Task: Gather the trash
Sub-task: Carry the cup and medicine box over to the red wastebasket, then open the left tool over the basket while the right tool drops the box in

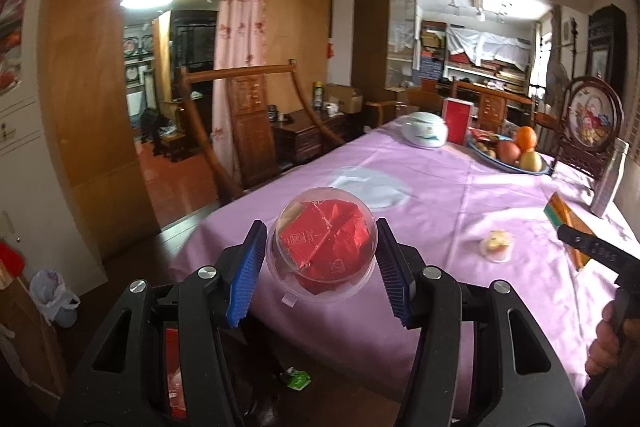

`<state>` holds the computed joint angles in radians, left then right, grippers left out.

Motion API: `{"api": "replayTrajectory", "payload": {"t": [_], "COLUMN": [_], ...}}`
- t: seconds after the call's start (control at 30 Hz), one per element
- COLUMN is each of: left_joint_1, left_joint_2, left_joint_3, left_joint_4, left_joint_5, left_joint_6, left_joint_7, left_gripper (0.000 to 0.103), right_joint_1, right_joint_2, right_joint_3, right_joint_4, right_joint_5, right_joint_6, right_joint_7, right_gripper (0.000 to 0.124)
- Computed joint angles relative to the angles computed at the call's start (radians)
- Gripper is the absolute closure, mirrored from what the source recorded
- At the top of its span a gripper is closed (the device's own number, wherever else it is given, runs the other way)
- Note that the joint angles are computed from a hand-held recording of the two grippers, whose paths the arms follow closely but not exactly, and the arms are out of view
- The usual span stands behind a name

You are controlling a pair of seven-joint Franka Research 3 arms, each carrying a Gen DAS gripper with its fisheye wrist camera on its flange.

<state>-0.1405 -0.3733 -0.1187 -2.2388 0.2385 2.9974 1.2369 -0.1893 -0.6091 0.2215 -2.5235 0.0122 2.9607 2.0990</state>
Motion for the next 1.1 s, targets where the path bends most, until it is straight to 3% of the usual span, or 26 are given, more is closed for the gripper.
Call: {"api": "replayTrajectory", "payload": {"t": [0.17, 0.53, 0.73, 0.93, 1.0, 1.03, 1.1], "left_joint_1": [0.023, 0.093, 0.108, 0.065, 0.076, 0.082, 0.107], "left_joint_2": [-0.034, -0.075, -0.066, 0.003, 0.035, 0.053, 0.073], "left_joint_3": [0.054, 0.173, 0.24, 0.315, 0.305, 0.301, 0.286], "left_joint_4": [-0.048, -0.138, -0.167, -0.148, -0.132, -0.124, -0.12], "left_joint_5": [-0.025, -0.112, -0.173, -0.326, -0.366, -0.386, -0.416], "left_joint_6": [-0.004, -0.03, -0.067, -0.147, -0.174, -0.195, -0.216], "left_joint_7": [0.014, 0.085, 0.17, 0.318, 0.345, 0.359, 0.365], "left_gripper": [0.049, 0.049, 0.049, 0.049, 0.048, 0.045, 0.028], "right_joint_1": [0.051, 0.182, 0.259, 0.319, 0.347, 0.361, 0.394], "right_joint_2": [0.03, 0.222, 0.323, 0.411, 0.421, 0.429, 0.442], "right_joint_3": [0.052, 0.153, 0.17, 0.171, 0.164, 0.154, 0.134], "right_joint_4": [0.042, 0.237, 0.33, 0.408, 0.419, 0.426, 0.437], "right_joint_5": [-0.007, -0.094, -0.193, -0.309, -0.334, -0.339, -0.344], "right_joint_6": [0.011, 0.007, -0.013, -0.072, -0.095, -0.102, -0.118], "right_joint_7": [0.008, 0.036, 0.093, 0.168, 0.187, 0.187, 0.183], "right_gripper": [0.074, 0.074, 0.074, 0.074, 0.074, 0.074, 0.074]}}
